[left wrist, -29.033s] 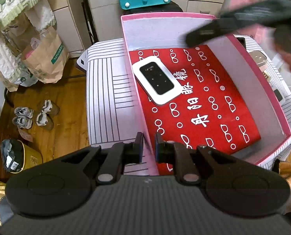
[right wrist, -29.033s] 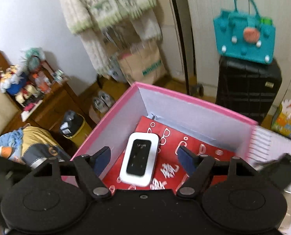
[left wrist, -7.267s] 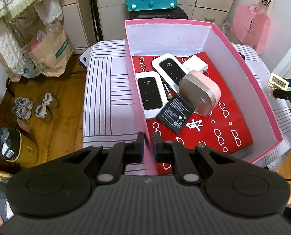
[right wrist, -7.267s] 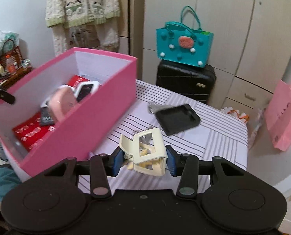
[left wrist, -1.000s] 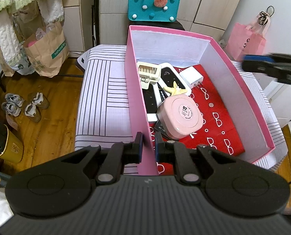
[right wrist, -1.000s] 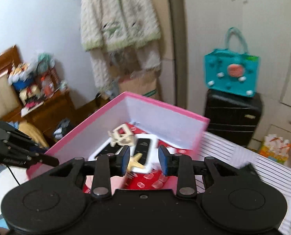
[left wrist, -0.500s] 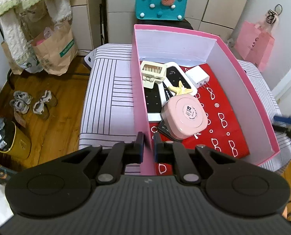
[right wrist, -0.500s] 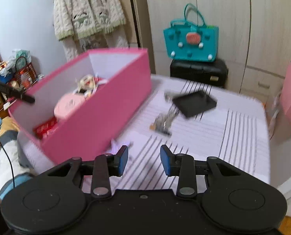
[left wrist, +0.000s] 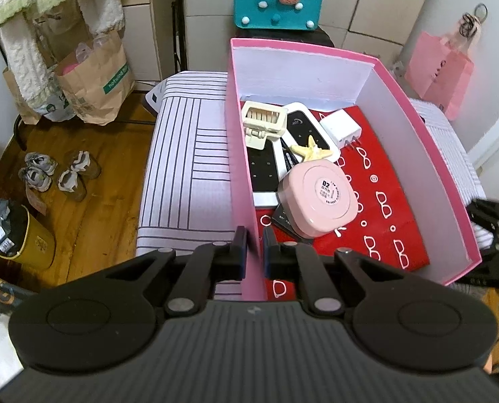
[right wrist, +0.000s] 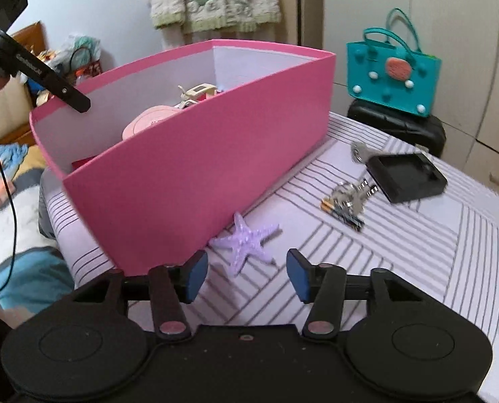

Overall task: Organize rigid objects
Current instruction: 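Grasp the purple starfish on the sheet with the right tool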

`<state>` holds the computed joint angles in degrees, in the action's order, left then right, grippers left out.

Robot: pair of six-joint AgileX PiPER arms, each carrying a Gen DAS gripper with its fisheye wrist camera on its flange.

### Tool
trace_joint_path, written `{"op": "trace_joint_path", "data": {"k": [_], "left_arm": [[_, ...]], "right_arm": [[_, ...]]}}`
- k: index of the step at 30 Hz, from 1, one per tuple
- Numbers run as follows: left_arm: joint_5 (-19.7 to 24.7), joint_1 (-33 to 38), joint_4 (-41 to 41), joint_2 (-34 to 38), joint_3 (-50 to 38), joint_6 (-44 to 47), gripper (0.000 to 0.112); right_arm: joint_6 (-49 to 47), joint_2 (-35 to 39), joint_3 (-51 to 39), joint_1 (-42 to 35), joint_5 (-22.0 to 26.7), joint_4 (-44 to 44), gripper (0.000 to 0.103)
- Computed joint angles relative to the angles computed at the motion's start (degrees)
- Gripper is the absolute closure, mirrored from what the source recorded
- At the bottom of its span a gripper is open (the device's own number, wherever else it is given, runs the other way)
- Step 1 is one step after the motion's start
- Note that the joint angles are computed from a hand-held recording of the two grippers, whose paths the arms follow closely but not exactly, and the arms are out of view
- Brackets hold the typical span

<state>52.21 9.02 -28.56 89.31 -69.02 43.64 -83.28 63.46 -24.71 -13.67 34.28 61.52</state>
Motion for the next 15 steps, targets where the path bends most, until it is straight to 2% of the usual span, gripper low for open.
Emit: {"op": "trace_joint_path", "data": {"k": [4,6,7,8,10,11,15], "left_arm": [[1.82,-1.44,3.18,1.02,-2.45,-0.04,0.104],[1.84,-2.63,5.35,0.93,-2.97,-0.68,0.104],[1.71,-3.25,6.47,0.73,-3.06,-0.94,0.104],[1.6,-3.97,7.7,0.66,-3.24,-1.14,0.104],[1.47,-5.1,9.76,0.37,-3.36,-1.68,0.104],[1.01,-5.84,11.08,0.07,-3.16,-2.06,0.104],[0.49,-7.45,13.66,-0.28,-3.19,-2.38,0.104]], "right_arm": [[0.15,3.99,-2.06,5.12,-4.28,-2.72,0.042],[-0.81,4.81,-2.69,6.41,-5.34,-1.9,0.042],[1.73,5.24,-3.6,6.65,-5.12,-3.97,0.044],[2.96,5.65,-4.37,6.1,-3.9,-5.1,0.059],[4.58,5.52,-5.01,5.02,-1.57,-6.53,0.066],[6.41,4.57,-4.82,5.58,-2.31,-8.12,0.071],[11.96,1.12,-3.36,5.55,-3.65,-10.24,0.071]]}}
